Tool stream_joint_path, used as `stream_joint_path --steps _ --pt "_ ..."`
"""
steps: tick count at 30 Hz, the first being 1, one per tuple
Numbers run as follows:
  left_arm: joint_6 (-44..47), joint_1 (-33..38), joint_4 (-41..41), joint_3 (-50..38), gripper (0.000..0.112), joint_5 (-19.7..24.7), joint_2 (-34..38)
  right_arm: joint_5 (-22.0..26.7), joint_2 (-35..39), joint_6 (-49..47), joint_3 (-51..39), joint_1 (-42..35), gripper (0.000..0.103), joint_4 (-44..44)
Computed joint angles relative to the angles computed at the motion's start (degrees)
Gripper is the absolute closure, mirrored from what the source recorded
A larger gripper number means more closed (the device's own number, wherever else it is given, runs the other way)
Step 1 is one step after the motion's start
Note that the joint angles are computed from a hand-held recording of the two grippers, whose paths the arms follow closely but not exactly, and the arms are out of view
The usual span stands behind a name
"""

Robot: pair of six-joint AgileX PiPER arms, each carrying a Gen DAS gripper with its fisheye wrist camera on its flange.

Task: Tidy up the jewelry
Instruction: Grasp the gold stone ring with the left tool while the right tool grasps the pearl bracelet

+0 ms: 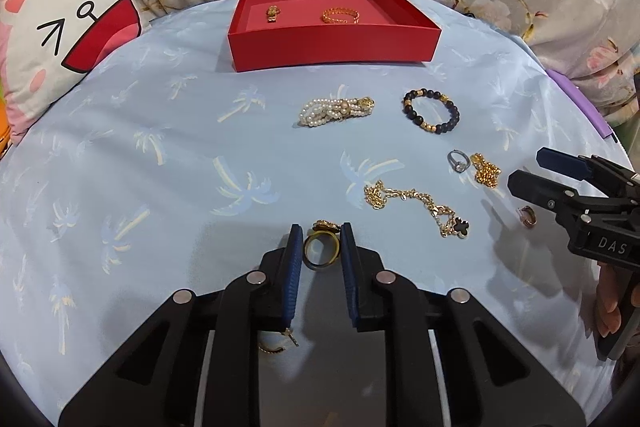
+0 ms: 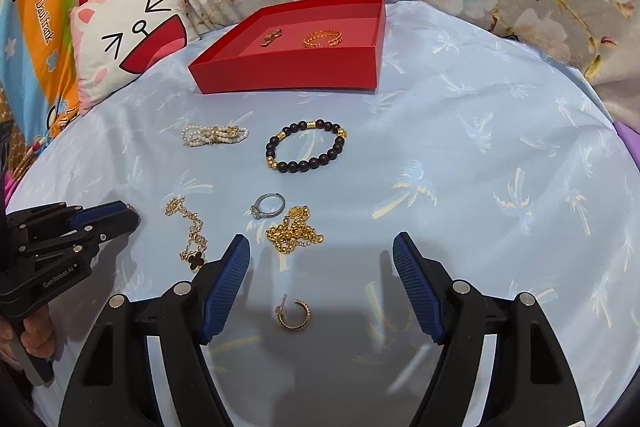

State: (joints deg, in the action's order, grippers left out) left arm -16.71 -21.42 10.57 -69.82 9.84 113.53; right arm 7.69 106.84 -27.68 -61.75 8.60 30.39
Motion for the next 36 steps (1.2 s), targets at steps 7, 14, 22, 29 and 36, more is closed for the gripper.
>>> stream_joint_path --steps 7,14,22,29,36 --pt "2.6 1.7 -3.2 0.0 0.094 -0.3 -0.8 4.2 1.5 -11.4 -4.4 0.2 0.031 8.7" --pt "-1.4 4.3 -0.6 -0.3 0.094 -0.7 -1.1 15.0 10.6 -14.2 -22.8 2.0 0.031 3.5" --pt "-1.2 6.2 -1.2 -0.6 0.094 -0.9 -0.8 30.2 25.8 -7.8 -49.8 4.5 0.031 -4.6" --pt "3.0 7.0 -5.1 -1.0 0.094 -0.6 -0.4 35.9 32.4 -4.8 -60.3 5.9 0.043 -9.9" --pt "5.8 7.1 -7.5 -1.2 0.094 -0.4 -0.1 34.6 30.0 -4.3 -55.1 5.2 0.078 -8.9"
